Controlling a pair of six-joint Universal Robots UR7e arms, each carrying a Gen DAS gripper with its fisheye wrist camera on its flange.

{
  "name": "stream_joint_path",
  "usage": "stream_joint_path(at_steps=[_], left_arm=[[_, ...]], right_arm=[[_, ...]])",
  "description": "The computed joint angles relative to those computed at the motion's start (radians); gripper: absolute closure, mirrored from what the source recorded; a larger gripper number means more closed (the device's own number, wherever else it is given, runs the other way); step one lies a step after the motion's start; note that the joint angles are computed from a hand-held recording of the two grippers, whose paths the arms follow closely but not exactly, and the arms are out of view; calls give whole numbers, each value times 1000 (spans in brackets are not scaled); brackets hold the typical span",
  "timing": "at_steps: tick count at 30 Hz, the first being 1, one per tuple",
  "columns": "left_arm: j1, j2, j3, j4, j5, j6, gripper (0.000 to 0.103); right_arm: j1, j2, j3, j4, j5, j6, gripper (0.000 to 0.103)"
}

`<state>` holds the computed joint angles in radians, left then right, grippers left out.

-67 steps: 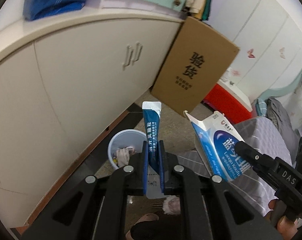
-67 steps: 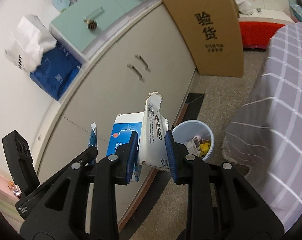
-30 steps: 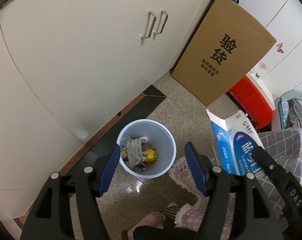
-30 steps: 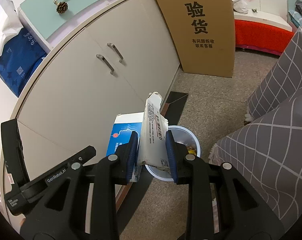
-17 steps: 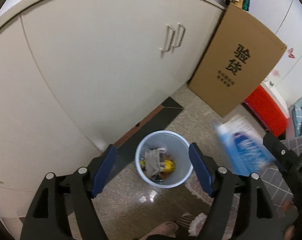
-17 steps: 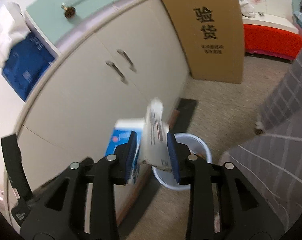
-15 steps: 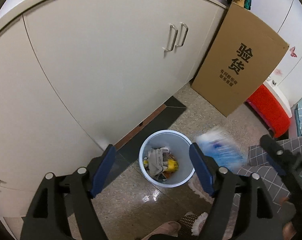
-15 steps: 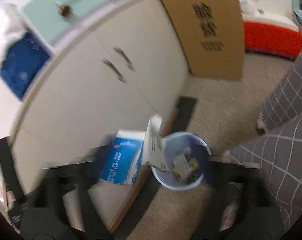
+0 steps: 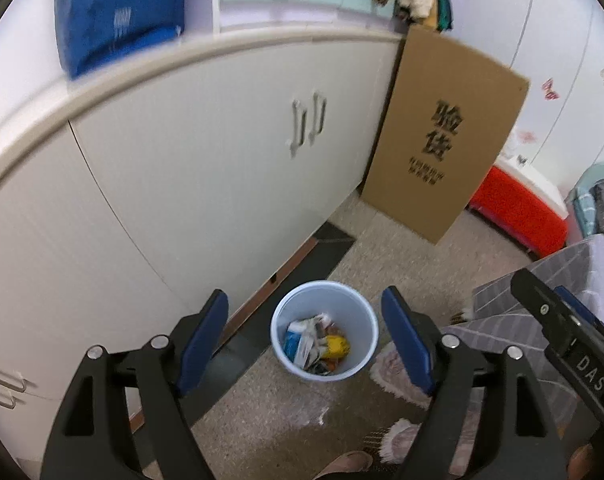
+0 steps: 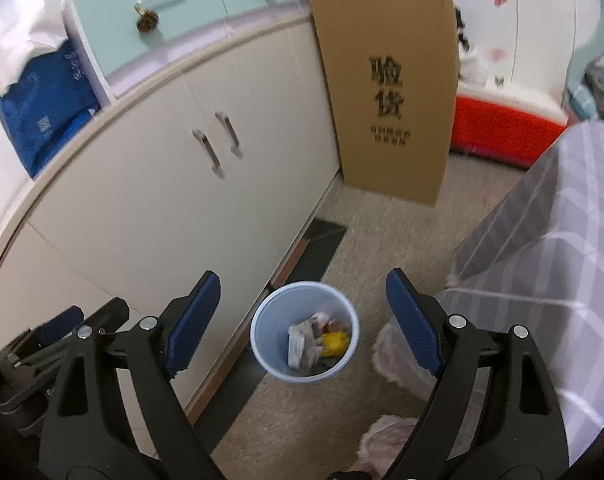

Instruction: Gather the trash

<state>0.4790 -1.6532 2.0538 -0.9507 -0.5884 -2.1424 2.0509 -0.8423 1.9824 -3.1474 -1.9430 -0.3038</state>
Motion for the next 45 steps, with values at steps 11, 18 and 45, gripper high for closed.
stream_joint_path(at_steps=[11, 18, 45], left_arm=[[-241, 193, -159, 225, -9, -160, 18], [-367, 332, -264, 267, 27, -170, 15], [-640, 676, -531, 384, 116, -209, 8]], right_arm=[[26, -332, 168, 9, 23, -36, 16], [40, -599, 274, 34, 14, -53, 12], [206, -1220, 463, 31, -181, -169, 6]])
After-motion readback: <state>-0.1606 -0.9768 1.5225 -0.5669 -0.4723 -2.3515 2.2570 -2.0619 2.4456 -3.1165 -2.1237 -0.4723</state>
